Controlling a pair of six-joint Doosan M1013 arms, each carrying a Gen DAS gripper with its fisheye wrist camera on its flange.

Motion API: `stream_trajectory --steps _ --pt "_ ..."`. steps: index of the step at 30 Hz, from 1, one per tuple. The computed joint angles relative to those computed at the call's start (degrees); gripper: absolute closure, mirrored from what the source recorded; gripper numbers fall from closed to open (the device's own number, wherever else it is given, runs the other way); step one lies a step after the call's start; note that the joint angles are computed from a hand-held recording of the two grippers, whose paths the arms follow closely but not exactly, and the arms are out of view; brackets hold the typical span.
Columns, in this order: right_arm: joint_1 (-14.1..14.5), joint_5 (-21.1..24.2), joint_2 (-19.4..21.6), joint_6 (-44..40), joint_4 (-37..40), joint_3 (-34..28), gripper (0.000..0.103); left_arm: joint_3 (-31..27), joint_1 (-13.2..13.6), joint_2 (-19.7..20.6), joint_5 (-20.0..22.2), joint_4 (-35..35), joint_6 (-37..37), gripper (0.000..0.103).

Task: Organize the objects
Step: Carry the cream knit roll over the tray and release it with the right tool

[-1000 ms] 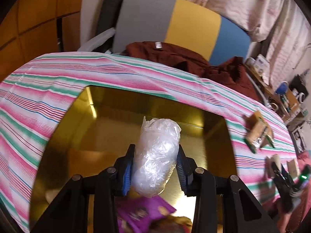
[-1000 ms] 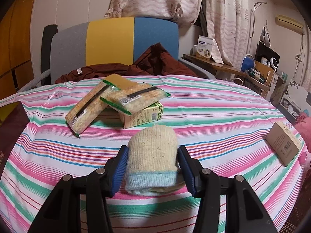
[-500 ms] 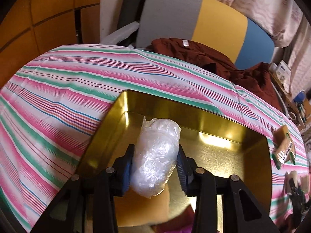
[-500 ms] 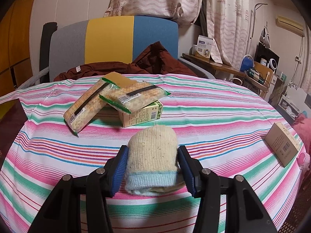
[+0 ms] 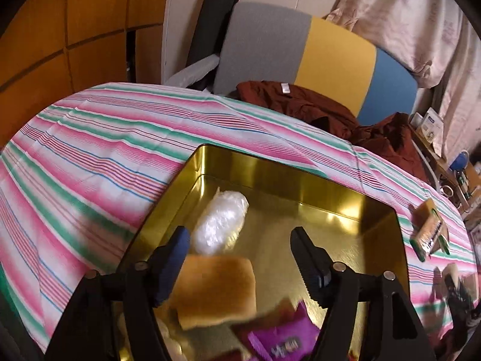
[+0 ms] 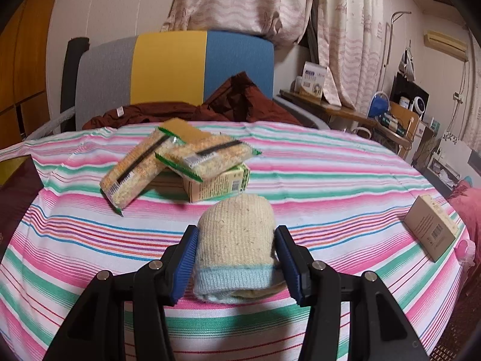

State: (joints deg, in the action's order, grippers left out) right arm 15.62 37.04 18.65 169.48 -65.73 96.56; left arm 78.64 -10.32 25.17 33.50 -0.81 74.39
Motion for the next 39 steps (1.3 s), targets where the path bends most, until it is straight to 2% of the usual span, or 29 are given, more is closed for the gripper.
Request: stream_trajectory --steps 3,6,11,16,20,24,28,30,34,39 --pt "0.37 -0.01 -0.3 0.84 -1.93 0.27 0.051 2.88 0.2 -1.82 -2.35 -2.57 0.62 0.025" --pt "0.53 -0.68 -0.09 -4.8 2.01 -0.71 0.051 5.52 0.51 -3.49 -4.17 -4.91 1.37 0.023" --pt "1.1 -6.38 -0.88 -9.32 8.02 -1.69 0.051 9.95 0.51 -6.09 -7.77 -4.81 1.49 0.022" --pt "2.42 -12.85 -0.66 -20.56 21.0 -4.94 0.051 13.47 -0.12 -8.09 -11.18 -2.66 1.43 0.02" --pt "3.84 -15.45 0.82 -38.75 37.49 -9.22 0.051 16.15 -0.27 -9.47 -13.75 -1.8 0.92 0.018" --pt "5.35 -12.34 3.93 -60.07 57.18 -15.59 0.051 16.89 -0.24 -9.88 -14.46 -2.77 2.35 0.017" --pt "6.54 -4.62 8.2 -70.18 67.89 -23.13 0.051 17.06 -0.31 -9.98 -14.63 0.17 -0.28 0.017" --pt "6.97 -0.79 10.53 -72.11 70.94 -26.85 0.051 17.07 -0.24 -9.98 -14.12 1.53 -2.22 0.017" --pt "7.35 6.04 14.92 -72.61 73.85 -33.02 0.051 16.99 0.08 -9.97 -12.89 -0.15 -1.29 0.017" --pt "7.94 11.08 18.96 -69.65 72.29 -38.49 0.051 17.41 0.22 -10.36 -13.64 1.84 -3.64 0.015"
